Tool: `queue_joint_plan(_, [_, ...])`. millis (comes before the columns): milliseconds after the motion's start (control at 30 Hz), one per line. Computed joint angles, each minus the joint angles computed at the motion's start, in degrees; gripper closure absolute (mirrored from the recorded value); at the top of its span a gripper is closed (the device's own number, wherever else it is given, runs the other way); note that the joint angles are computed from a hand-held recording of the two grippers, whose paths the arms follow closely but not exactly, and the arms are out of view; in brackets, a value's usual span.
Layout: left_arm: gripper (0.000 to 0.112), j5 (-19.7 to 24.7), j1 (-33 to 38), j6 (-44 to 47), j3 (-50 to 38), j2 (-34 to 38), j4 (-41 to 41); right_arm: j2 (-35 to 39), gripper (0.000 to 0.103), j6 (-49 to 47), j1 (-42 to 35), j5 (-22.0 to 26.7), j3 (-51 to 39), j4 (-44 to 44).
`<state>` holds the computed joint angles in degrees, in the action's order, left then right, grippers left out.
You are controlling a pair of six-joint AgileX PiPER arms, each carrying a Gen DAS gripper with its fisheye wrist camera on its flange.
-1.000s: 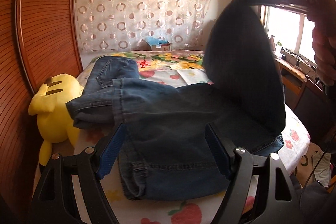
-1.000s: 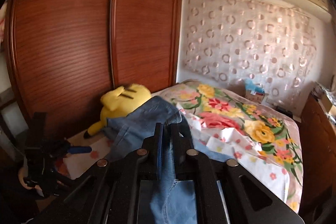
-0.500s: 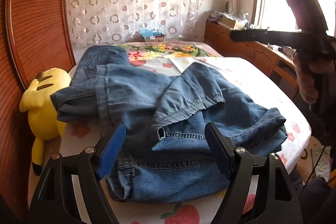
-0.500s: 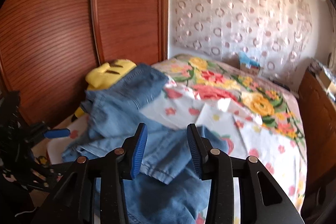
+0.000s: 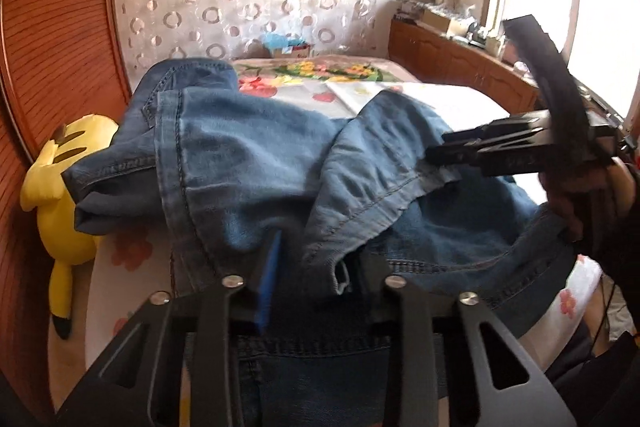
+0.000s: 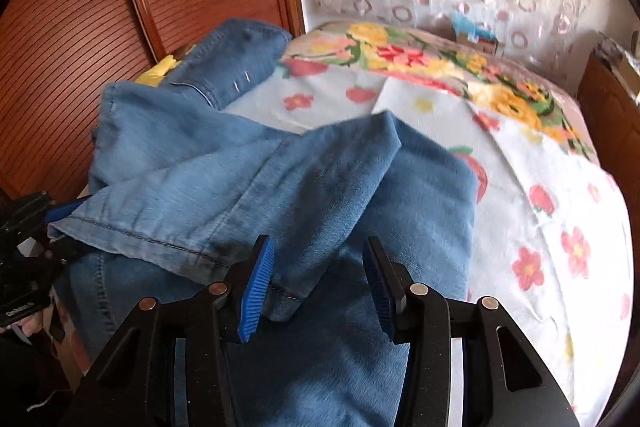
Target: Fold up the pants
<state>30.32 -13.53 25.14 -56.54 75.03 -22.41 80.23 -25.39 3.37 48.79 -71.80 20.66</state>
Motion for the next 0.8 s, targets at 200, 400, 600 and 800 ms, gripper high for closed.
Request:
queue_joint_plan(200, [0.099, 0.21, -1.58, 0.36, 1.44, -4.92, -0.14, 3.23, 0.095, -4.79, -3.2, 7.39, -6.64, 8.6])
queue_joint_plan(400, [0.102, 2.9, -1.11, 0.72, 1.98, -12.12, -2.44, -0.5, 0.102, -4.6, 0.08, 8.45, -14.87, 9.46])
queue_joint_plan(600, [0.102, 5.96, 3.76, 3.51, 4.27, -17.53, -5.7, 5.83, 0.102, 6.73, 11.9, 13.09, -36.25, 0.04])
queue_joint_plan(800, [0.102, 9.53, 11.46, 10.81, 7.95, -19.03, -11.72, 20.6, 0.102, 14.08, 21.41, 20.63, -58.47, -7.94])
